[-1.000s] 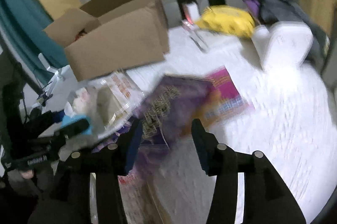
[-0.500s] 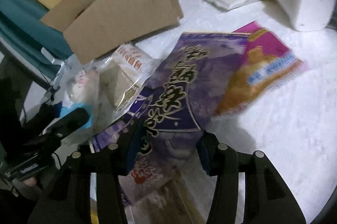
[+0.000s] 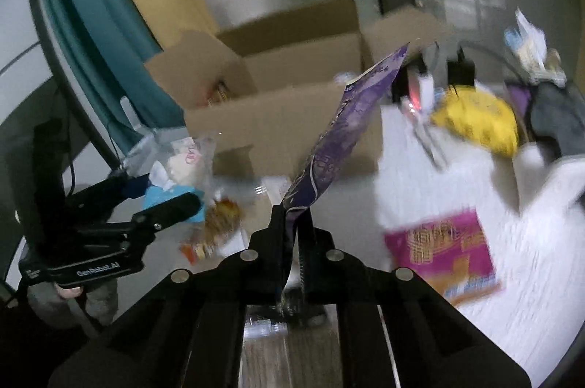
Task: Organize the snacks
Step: 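Grasp the wrapped pastry with the left tool while the right tool carries the purple packet to the box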
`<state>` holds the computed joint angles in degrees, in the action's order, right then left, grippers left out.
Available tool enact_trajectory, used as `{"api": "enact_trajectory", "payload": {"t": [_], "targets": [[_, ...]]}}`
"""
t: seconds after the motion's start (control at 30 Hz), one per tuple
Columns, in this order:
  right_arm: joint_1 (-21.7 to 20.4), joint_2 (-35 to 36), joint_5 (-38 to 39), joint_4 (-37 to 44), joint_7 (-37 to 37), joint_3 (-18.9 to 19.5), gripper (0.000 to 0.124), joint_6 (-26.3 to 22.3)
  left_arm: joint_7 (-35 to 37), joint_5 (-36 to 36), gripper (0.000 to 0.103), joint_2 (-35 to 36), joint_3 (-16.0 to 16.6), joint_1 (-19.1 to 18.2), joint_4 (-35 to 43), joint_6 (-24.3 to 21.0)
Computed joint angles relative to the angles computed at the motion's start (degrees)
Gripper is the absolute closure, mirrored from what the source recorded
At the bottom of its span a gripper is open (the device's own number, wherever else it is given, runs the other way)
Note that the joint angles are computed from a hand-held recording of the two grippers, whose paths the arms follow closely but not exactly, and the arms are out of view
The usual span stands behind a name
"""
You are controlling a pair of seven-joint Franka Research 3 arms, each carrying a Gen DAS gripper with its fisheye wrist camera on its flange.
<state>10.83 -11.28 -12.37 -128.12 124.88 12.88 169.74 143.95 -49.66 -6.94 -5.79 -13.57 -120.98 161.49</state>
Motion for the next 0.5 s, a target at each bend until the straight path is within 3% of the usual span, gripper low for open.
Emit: {"api": "enact_trajectory", "payload": {"t": [0.17,0.27,0.33,0.5], "targets": [[1.9,5.4,3.1,6.9,-7.0,-3.2,0.116,1.8,-0.4,1.9,0.038,4.6,-1.1,1.1,7.0,2.5],[6.1,9.9,20.7,12.6,-23.2,-7.4,0.116,1.8,-2.7,4.6,0.038,8.0,-2.7,2.7,11.7,3.2],[6.4,13.0,28.4,16.9,-30.0,-7.8,0.116,0.7,-6.0,7.7,0.038,10.9,-3.7,4.0,15.4,3.1],[5.7,19.2,31.1,25.9,-33.4,-8.3,0.116,-2.1,-13.7,16.0,0.037,17.8,-5.2,6.0,23.4,3.6]]}}
